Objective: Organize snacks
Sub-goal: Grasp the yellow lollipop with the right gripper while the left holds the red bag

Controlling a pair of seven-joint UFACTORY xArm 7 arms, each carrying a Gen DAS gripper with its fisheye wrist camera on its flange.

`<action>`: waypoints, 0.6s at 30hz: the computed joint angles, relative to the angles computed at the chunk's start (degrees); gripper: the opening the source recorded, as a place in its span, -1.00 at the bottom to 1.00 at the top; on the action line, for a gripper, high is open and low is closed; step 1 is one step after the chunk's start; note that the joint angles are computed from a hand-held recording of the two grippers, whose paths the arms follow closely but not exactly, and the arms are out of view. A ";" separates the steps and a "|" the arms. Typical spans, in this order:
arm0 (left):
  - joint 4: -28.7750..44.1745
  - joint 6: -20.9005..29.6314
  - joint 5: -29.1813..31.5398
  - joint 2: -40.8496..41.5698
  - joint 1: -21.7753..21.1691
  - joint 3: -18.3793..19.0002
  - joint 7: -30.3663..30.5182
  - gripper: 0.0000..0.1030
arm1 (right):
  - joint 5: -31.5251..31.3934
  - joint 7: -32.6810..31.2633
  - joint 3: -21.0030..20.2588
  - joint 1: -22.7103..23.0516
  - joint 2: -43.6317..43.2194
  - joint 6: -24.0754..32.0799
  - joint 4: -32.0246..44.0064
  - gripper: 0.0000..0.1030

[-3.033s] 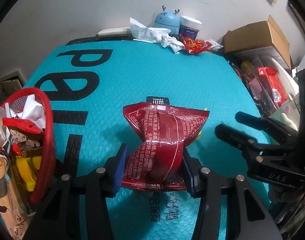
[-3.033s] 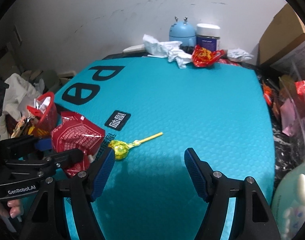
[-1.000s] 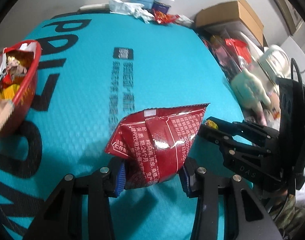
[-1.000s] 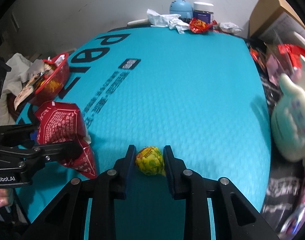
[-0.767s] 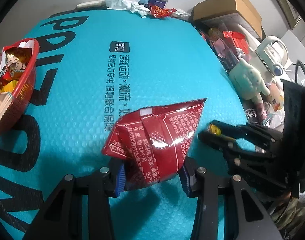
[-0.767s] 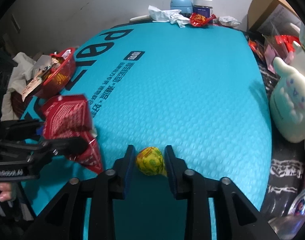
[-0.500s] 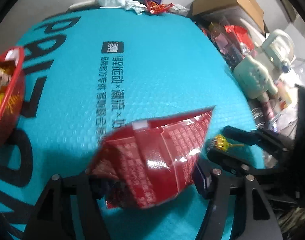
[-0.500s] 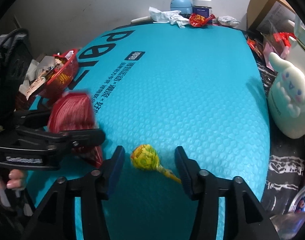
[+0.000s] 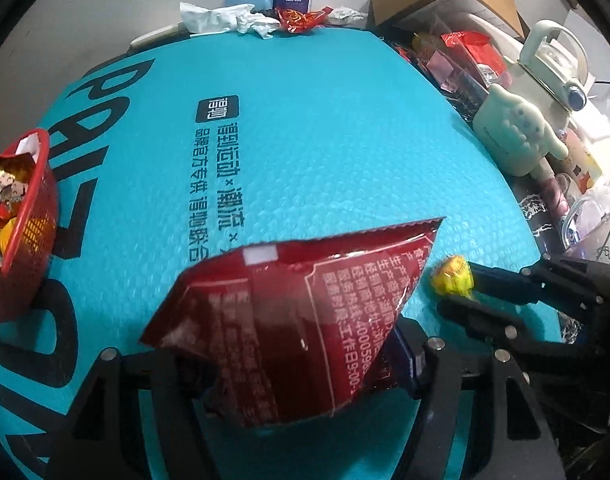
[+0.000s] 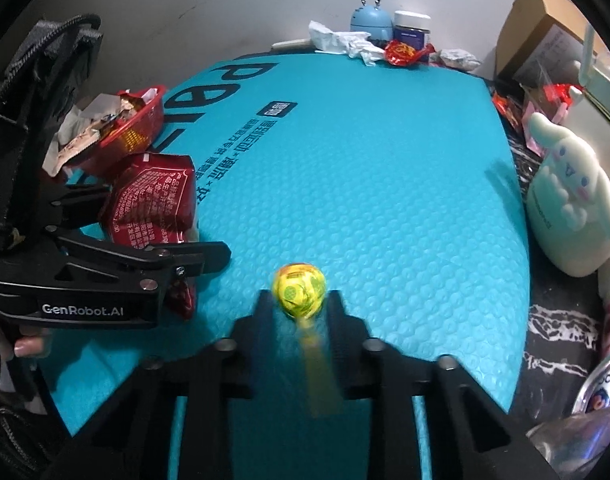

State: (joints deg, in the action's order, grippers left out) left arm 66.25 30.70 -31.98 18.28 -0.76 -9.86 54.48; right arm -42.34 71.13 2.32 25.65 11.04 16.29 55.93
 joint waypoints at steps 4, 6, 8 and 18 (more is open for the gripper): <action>-0.22 2.55 -1.73 -0.73 1.13 0.06 0.55 0.31 | 0.93 -0.95 0.47 -0.02 -0.03 0.41 0.23 -0.63; -0.25 3.37 -2.79 -0.91 1.45 0.22 0.88 0.30 | 2.10 -1.97 0.66 -0.49 0.08 -1.02 -0.12 -0.62; -0.31 3.75 -3.84 -1.03 1.63 0.30 1.46 0.30 | 3.36 -3.08 0.68 -0.54 0.35 -1.02 0.11 -0.61; -2.11 3.04 -7.19 -2.60 1.63 1.08 3.66 0.04 | 1.06 -2.58 -1.66 1.74 2.49 0.62 3.09 -0.54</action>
State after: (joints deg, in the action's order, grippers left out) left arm 64.13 33.74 -39.18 15.68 0.86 -8.78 58.14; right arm -41.28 68.55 0.65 27.39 13.54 16.91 59.02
